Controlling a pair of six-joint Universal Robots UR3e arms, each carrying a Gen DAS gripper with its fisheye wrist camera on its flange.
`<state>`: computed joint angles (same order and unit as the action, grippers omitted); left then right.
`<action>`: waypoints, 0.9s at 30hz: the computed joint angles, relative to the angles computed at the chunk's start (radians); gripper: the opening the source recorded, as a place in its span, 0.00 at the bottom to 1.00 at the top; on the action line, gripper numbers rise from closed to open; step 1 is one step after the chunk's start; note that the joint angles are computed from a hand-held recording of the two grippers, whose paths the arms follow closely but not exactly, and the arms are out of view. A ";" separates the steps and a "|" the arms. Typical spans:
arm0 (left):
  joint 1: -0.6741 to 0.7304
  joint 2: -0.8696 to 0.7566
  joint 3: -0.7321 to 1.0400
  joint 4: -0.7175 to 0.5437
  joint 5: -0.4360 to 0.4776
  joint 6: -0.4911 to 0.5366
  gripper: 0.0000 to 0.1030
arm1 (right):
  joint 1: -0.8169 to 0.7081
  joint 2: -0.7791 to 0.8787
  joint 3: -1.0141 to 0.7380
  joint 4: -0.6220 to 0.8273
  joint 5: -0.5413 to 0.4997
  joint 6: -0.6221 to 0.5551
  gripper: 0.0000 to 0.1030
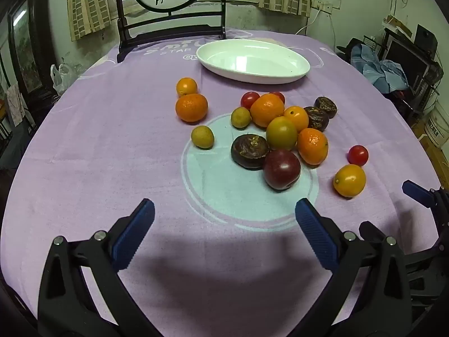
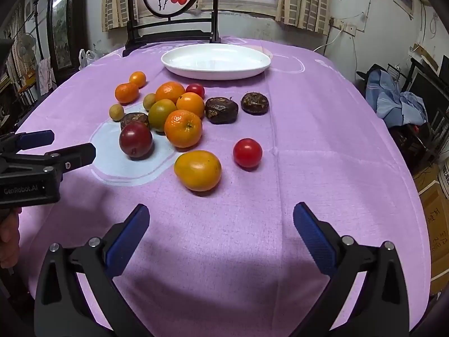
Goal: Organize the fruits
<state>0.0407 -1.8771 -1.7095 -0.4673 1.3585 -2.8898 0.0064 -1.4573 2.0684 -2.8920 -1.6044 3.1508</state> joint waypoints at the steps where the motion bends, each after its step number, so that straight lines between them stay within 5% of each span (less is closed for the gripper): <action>1: -0.002 0.000 -0.003 0.009 0.006 0.002 0.98 | 0.000 -0.001 0.000 0.001 0.002 0.001 0.99; 27: -0.008 0.001 -0.017 0.004 -0.007 -0.001 0.98 | 0.008 0.024 0.005 -0.016 -0.019 0.008 0.99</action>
<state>0.0331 -1.8761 -1.7263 -0.4630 1.3516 -2.8910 0.0147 -1.4336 2.0733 -2.9076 -1.6237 3.1586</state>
